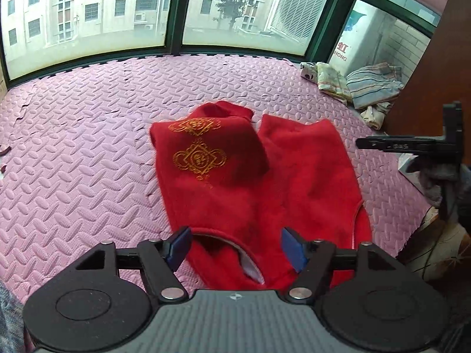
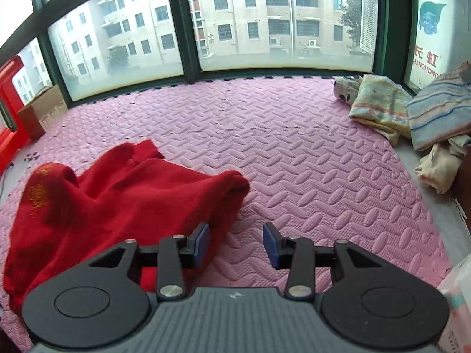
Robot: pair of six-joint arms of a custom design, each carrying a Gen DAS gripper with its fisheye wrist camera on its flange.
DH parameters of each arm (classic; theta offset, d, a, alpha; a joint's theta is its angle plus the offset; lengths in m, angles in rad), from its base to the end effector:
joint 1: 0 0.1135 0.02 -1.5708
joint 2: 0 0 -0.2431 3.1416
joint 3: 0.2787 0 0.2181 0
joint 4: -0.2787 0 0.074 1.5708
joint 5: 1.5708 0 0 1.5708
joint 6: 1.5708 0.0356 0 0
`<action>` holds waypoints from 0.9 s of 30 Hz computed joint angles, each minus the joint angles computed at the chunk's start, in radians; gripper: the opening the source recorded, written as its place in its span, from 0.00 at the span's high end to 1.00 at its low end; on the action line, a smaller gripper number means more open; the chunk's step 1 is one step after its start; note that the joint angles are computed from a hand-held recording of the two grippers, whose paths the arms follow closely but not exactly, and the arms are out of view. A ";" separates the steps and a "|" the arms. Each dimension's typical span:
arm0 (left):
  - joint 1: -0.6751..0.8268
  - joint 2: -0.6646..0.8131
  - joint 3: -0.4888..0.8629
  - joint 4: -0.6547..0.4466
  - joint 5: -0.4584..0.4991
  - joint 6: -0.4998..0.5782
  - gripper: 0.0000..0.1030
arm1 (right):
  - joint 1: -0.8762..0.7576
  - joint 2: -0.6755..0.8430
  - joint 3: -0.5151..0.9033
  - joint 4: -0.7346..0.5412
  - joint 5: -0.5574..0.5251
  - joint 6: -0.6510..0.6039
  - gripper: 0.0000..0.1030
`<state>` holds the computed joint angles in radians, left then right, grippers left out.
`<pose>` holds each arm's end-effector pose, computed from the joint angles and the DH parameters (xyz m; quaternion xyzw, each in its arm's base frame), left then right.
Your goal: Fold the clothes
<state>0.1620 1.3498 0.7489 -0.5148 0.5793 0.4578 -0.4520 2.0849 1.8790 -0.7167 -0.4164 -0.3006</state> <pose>0.2195 0.0161 0.1884 0.2013 0.9140 -0.1991 0.2908 0.3854 -0.1711 0.2561 0.0045 0.9298 0.0677 0.3618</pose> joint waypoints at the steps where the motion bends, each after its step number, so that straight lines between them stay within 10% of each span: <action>1: -0.038 0.007 0.000 0.015 0.006 -0.029 0.31 | 0.000 0.045 0.044 -0.015 0.003 0.004 0.61; 9: -0.452 0.151 0.034 0.222 -0.052 -0.240 0.28 | 0.017 0.225 0.240 -0.070 -0.070 0.017 0.61; 18: -0.743 0.416 0.135 0.433 -0.336 -0.338 0.29 | 0.017 0.363 0.461 -0.182 -0.141 0.018 0.61; 27: -0.634 0.434 0.131 0.442 -0.231 -0.309 0.78 | 0.008 0.402 0.522 -0.229 -0.181 0.000 0.61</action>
